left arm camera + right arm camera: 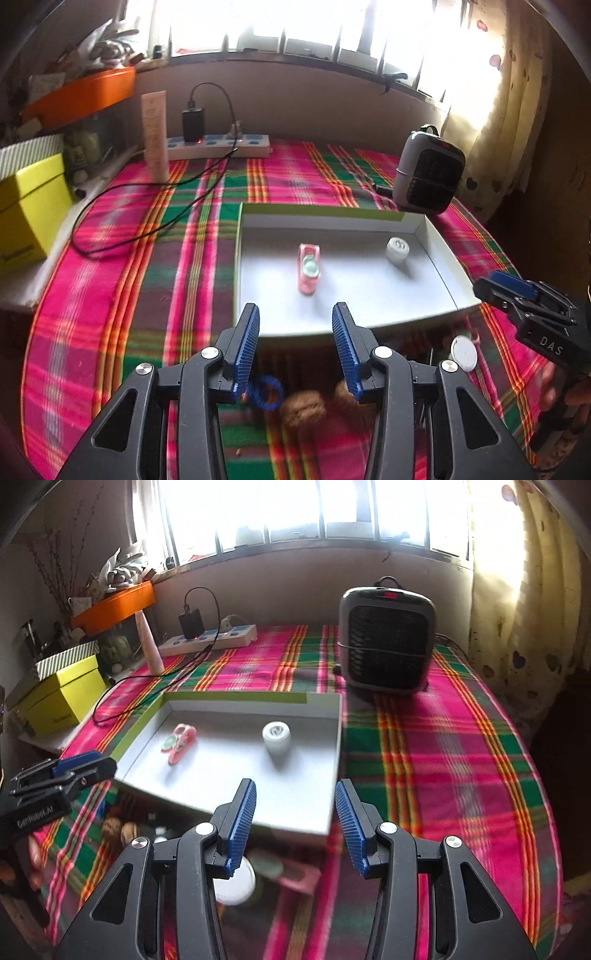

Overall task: Organize objects
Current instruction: 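Withdraw both open tools from the box back toward the remaining items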

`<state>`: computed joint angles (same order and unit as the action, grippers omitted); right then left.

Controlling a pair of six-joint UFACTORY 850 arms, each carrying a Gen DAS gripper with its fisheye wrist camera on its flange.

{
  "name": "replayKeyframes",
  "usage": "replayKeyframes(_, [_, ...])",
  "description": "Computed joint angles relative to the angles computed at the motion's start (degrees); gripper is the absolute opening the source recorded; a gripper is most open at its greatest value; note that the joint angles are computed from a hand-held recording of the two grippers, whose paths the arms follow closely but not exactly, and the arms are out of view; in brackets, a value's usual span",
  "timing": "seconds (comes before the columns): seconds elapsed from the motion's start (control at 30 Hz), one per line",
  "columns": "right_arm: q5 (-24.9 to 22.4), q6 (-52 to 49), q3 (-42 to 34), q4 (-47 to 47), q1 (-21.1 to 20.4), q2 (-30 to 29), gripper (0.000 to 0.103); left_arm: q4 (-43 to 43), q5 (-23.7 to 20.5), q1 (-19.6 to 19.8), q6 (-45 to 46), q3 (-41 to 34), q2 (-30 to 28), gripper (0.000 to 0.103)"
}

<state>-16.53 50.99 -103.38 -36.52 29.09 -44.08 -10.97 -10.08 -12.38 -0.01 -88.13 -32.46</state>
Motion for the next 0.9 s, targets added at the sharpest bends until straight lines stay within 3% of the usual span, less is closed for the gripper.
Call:
replayKeyframes(0.17, [0.6,7.1,4.7,-7.4,0.2,2.5,0.046,-8.5,1.5,0.6,7.4,4.9,2.7,0.039])
replayKeyframes(0.27, [1.0,7.2,6.4,-7.8,0.2,3.2,0.046,-15.7,2.4,1.2,14.1,7.7,4.2,0.039])
replayKeyframes(0.4, [1.4,7.0,7.9,-7.5,-0.1,3.6,0.046,-16.2,2.8,1.7,14.0,9.8,5.2,0.039])
replayKeyframes(0.53, [2.7,3.2,9.0,-4.1,-0.2,3.9,0.046,-28.4,2.5,1.8,26.4,11.0,5.5,0.040])
replayKeyframes(0.67, [2.3,0.8,8.7,-2.8,-0.2,3.4,0.046,-30.2,1.0,1.5,29.0,10.1,4.4,0.041])
replayKeyframes(0.8, [2.5,-5.5,8.0,4.3,-0.8,2.7,0.046,-32.7,0.1,1.4,31.6,9.4,3.6,0.046])
replayKeyframes(0.9, [3.1,-11.4,7.8,9.9,-1.1,2.5,0.046,-28.4,0.0,1.0,27.8,8.8,3.1,0.046])
